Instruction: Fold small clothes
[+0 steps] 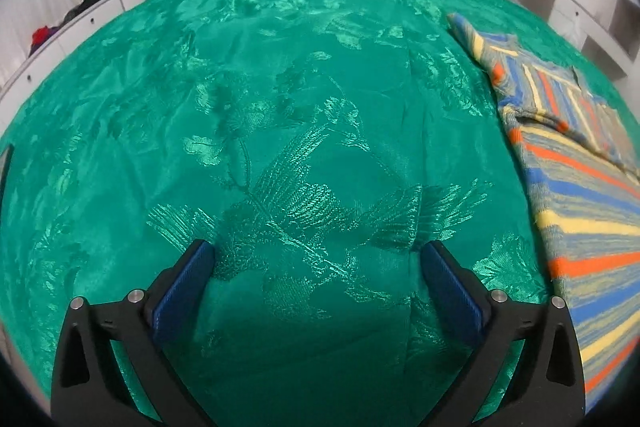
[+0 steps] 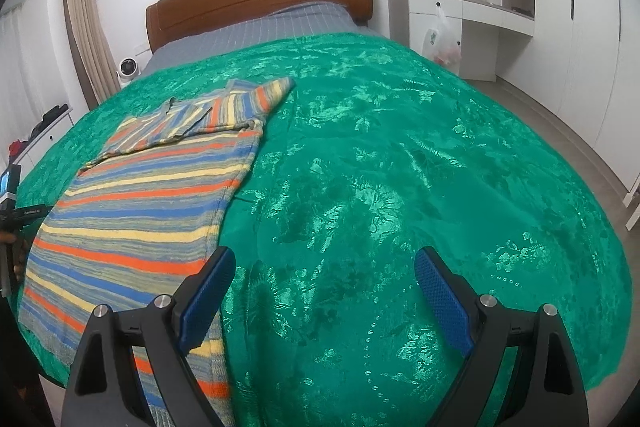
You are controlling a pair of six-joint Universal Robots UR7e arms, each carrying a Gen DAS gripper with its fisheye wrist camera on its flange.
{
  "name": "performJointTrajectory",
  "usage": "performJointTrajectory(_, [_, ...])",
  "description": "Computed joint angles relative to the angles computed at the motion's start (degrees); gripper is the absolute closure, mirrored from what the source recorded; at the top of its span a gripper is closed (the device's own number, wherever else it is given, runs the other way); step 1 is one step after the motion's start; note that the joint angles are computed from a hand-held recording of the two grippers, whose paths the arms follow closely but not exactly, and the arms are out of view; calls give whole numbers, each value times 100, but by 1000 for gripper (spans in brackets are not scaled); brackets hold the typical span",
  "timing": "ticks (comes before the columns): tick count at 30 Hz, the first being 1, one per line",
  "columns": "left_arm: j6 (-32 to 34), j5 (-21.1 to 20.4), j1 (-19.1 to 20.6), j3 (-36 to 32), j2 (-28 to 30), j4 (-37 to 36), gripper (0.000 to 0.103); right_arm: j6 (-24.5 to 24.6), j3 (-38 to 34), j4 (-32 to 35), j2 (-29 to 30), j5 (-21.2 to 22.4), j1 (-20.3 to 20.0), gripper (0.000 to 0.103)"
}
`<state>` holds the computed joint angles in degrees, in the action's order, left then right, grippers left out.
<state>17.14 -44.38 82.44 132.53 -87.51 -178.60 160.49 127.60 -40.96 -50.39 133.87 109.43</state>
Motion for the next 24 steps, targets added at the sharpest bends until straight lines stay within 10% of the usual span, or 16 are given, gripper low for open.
performJointTrajectory(24, [903, -149, -52, -197, 205, -868, 0, 161, -222, 361, 169, 62, -97, 13])
